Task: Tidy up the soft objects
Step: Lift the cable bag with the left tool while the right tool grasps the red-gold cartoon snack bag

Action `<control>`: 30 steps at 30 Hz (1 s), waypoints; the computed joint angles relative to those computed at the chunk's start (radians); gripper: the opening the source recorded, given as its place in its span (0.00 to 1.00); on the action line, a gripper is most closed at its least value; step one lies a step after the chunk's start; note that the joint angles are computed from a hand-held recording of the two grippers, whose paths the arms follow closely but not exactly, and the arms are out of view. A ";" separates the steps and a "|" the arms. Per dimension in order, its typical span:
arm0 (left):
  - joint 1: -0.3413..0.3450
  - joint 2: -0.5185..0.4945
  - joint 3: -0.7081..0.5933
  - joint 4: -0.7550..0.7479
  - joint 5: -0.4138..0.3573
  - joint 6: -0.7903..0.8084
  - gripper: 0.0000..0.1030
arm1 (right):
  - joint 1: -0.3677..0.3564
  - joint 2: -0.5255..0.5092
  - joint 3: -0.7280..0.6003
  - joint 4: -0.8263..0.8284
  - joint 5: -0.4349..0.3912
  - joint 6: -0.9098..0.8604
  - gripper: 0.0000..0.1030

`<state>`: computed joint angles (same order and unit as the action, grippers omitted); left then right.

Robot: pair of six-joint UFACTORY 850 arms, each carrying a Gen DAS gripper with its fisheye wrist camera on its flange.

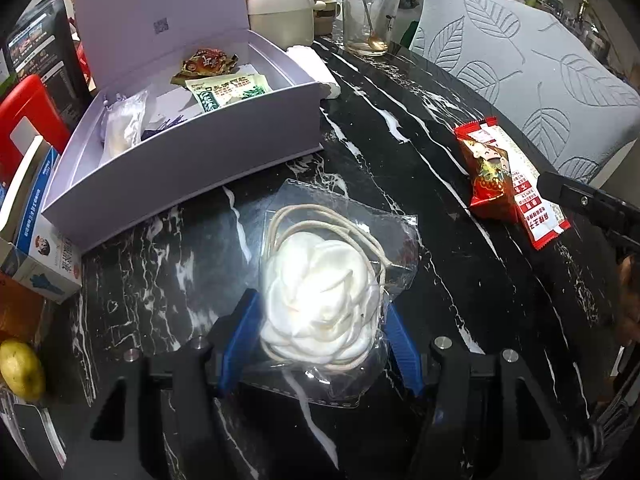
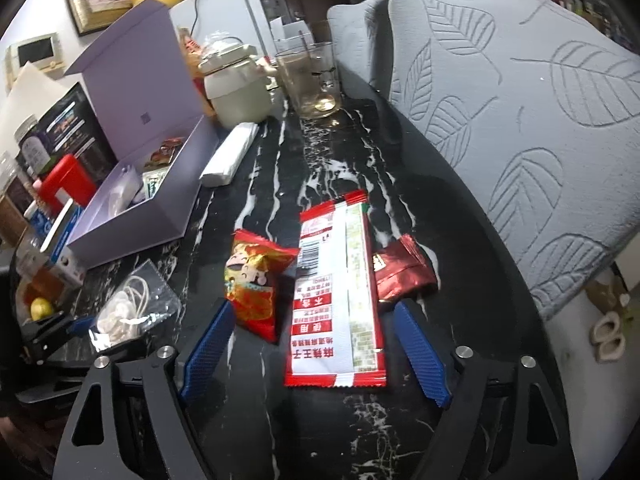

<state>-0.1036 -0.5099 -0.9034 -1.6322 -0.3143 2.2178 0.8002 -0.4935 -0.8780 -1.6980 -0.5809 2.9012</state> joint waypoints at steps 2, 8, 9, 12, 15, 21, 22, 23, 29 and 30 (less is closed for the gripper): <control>-0.004 -0.004 -0.005 -0.002 0.002 -0.001 0.60 | -0.005 -0.002 -0.003 -0.041 0.010 0.029 0.79; 0.003 -0.004 -0.007 0.004 -0.004 -0.011 0.60 | -0.021 -0.034 -0.051 -0.119 0.048 0.031 0.74; 0.004 -0.004 -0.008 0.004 -0.004 -0.011 0.60 | -0.025 -0.040 -0.060 -0.128 0.054 0.028 0.74; 0.005 -0.004 -0.007 -0.011 -0.005 0.003 0.60 | -0.039 -0.061 -0.092 -0.112 0.071 -0.015 0.74; 0.007 -0.004 -0.006 -0.018 -0.008 0.012 0.60 | -0.056 -0.083 -0.119 -0.094 0.094 -0.052 0.66; 0.012 -0.004 -0.008 -0.004 -0.020 -0.006 0.60 | -0.063 -0.102 -0.147 -0.050 0.104 -0.132 0.42; 0.014 -0.006 -0.011 0.010 -0.025 -0.020 0.60 | -0.063 -0.106 -0.150 -0.049 0.115 -0.141 0.38; 0.017 -0.007 -0.014 0.026 -0.030 -0.041 0.60 | -0.063 -0.108 -0.152 -0.048 0.120 -0.142 0.34; 0.030 0.003 -0.002 0.050 -0.053 -0.065 0.60 | -0.033 -0.088 -0.121 -0.076 0.092 -0.090 0.32; 0.032 0.004 0.000 0.062 -0.059 -0.077 0.60 | -0.029 -0.085 -0.117 -0.078 0.090 -0.081 0.32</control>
